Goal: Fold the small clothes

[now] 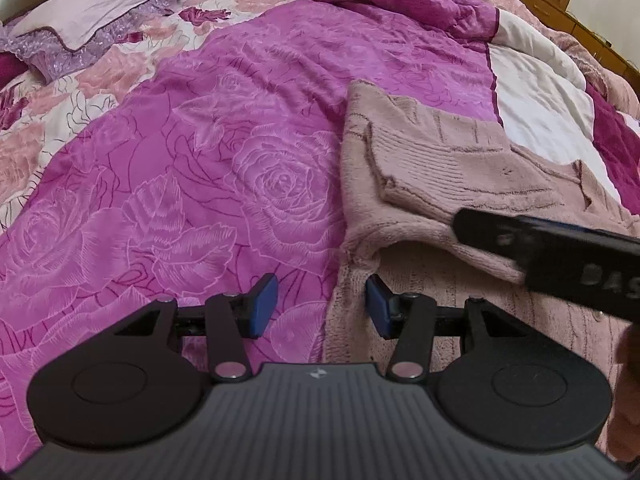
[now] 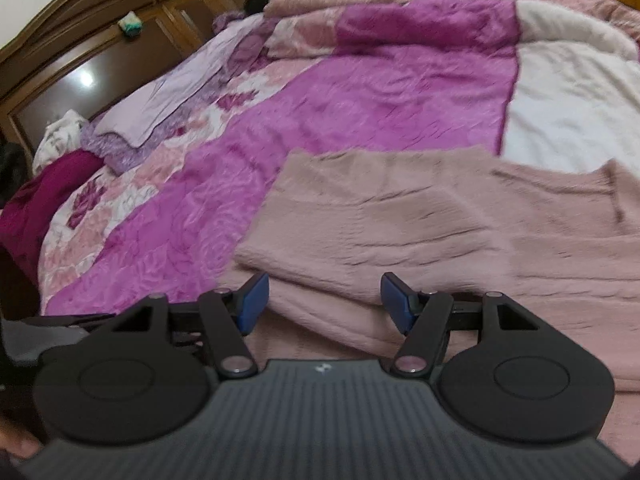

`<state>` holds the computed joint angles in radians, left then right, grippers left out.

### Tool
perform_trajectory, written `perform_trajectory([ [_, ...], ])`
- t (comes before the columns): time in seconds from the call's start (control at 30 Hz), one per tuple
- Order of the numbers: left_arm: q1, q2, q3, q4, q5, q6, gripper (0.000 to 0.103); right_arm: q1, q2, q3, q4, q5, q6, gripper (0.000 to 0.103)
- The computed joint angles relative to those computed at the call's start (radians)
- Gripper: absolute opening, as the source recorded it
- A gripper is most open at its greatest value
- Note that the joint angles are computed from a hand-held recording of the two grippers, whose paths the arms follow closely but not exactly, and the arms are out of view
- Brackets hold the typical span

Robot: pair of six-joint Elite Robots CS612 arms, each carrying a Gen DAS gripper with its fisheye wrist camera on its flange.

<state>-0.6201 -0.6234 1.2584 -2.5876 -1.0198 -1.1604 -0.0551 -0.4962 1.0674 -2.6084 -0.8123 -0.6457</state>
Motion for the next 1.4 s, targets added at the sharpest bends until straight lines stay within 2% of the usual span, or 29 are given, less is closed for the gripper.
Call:
perform_trajectory([
  [0.17,-0.001,0.004,-0.004,0.005,0.005,0.014,0.057,0.013,0.008,-0.014,0.029,-0.011,-0.036,0.064],
  [0.37,-0.001,0.006,0.002,-0.015,0.003,0.010,0.057,0.026,0.028,-0.039,0.015,-0.036,-0.017,0.065],
  [0.47,-0.001,0.006,0.003,-0.018,0.004,0.012,0.057,0.029,0.036,-0.040,-0.028,-0.043,0.008,0.045],
  [0.53,0.000,0.006,0.004,-0.020,0.003,0.013,0.057,0.030,0.040,-0.041,-0.054,-0.050,0.018,0.014],
  [0.67,0.001,0.006,0.010,-0.035,0.001,0.011,0.057,0.017,0.041,-0.049,-0.091,-0.011,0.058,0.011],
  [0.8,0.000,0.006,0.009,-0.033,0.004,0.013,0.057,-0.010,0.032,-0.027,-0.265,0.029,0.144,0.010],
  [0.93,-0.001,0.007,0.005,-0.022,0.009,0.014,0.057,-0.047,0.035,-0.033,-0.398,0.036,0.276,0.010],
  [1.07,-0.002,0.008,0.002,-0.013,0.013,0.016,0.058,-0.080,0.046,-0.048,-0.482,-0.002,0.403,0.010],
  [1.2,-0.002,0.009,0.000,-0.009,0.014,0.018,0.058,-0.105,0.062,-0.064,-0.542,-0.085,0.535,0.010],
  [1.33,-0.003,0.009,-0.001,-0.007,0.017,0.022,0.058,-0.127,0.079,-0.083,-0.531,-0.147,0.645,0.010],
  [1.4,-0.003,0.011,-0.004,-0.001,0.020,0.025,0.058,-0.135,0.089,-0.087,-0.522,-0.166,0.663,0.010],
])
